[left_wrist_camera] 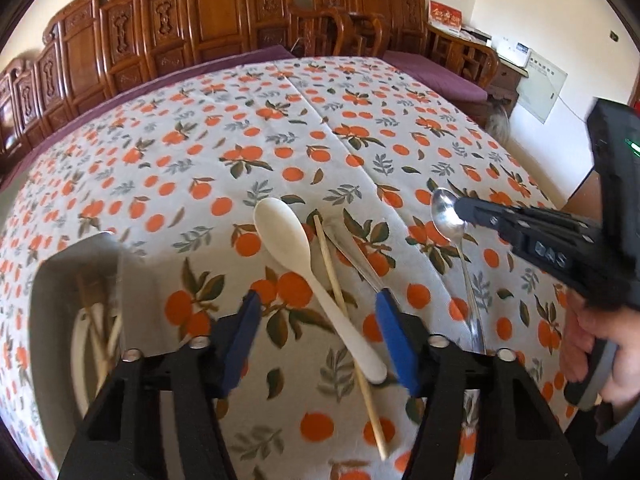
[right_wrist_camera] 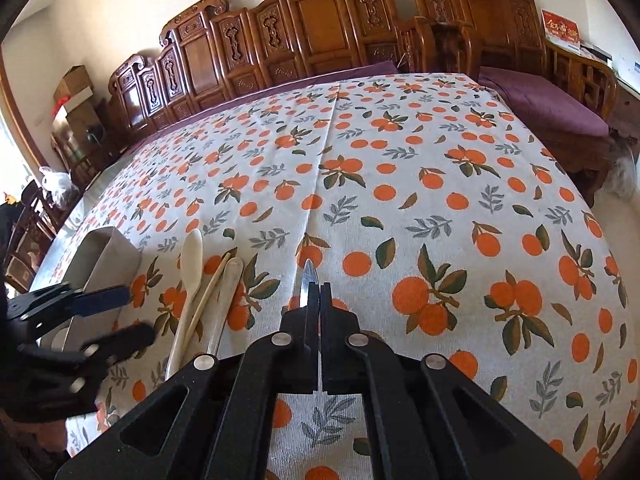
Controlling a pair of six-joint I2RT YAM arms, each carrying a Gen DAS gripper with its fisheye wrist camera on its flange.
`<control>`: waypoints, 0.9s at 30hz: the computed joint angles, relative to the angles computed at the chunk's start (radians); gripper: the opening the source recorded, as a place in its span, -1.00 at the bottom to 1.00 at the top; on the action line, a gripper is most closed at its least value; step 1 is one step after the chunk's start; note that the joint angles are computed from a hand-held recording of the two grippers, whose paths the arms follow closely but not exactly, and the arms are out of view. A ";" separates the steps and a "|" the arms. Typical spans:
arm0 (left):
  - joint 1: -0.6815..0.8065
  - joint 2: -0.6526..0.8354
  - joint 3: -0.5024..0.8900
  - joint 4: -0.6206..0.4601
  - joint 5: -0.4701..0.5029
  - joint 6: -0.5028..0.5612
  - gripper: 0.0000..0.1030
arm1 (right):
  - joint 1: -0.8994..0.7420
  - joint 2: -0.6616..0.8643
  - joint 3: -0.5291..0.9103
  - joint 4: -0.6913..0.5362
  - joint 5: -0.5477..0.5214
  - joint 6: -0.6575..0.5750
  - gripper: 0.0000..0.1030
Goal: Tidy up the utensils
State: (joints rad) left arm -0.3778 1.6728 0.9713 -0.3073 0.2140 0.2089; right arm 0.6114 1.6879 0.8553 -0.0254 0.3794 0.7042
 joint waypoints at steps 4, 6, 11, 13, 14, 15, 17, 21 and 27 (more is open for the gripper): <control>0.009 0.114 0.094 -0.047 0.027 -0.035 -0.38 | 0.006 -0.002 0.001 0.006 0.000 -0.010 -0.98; 0.013 0.157 0.128 -0.066 0.024 -0.047 -0.49 | 0.005 -0.005 -0.002 0.012 -0.002 -0.011 -0.98; 0.011 0.171 0.132 -0.076 0.007 -0.048 -0.49 | 0.004 -0.010 -0.005 0.011 -0.003 -0.004 -0.98; 0.005 0.170 0.132 -0.078 -0.006 -0.046 -0.49 | 0.007 -0.011 -0.003 0.012 -0.002 -0.002 -0.98; 0.000 0.168 0.129 -0.074 -0.015 -0.043 -0.49 | 0.007 -0.010 -0.002 0.013 -0.002 -0.003 -0.98; -0.001 0.169 0.130 -0.075 -0.019 -0.041 -0.49 | 0.011 -0.007 0.003 0.009 0.001 -0.003 -0.97; -0.006 0.170 0.132 -0.080 -0.031 -0.039 -0.61 | 0.011 -0.008 0.004 0.010 -0.001 -0.007 -0.98; 0.001 0.164 0.132 -0.099 -0.035 -0.027 -0.76 | 0.013 -0.006 0.010 0.007 -0.005 -0.009 -0.97; 0.037 0.113 0.099 -0.117 -0.026 0.010 -0.88 | 0.022 0.009 0.030 -0.005 -0.009 -0.017 -0.97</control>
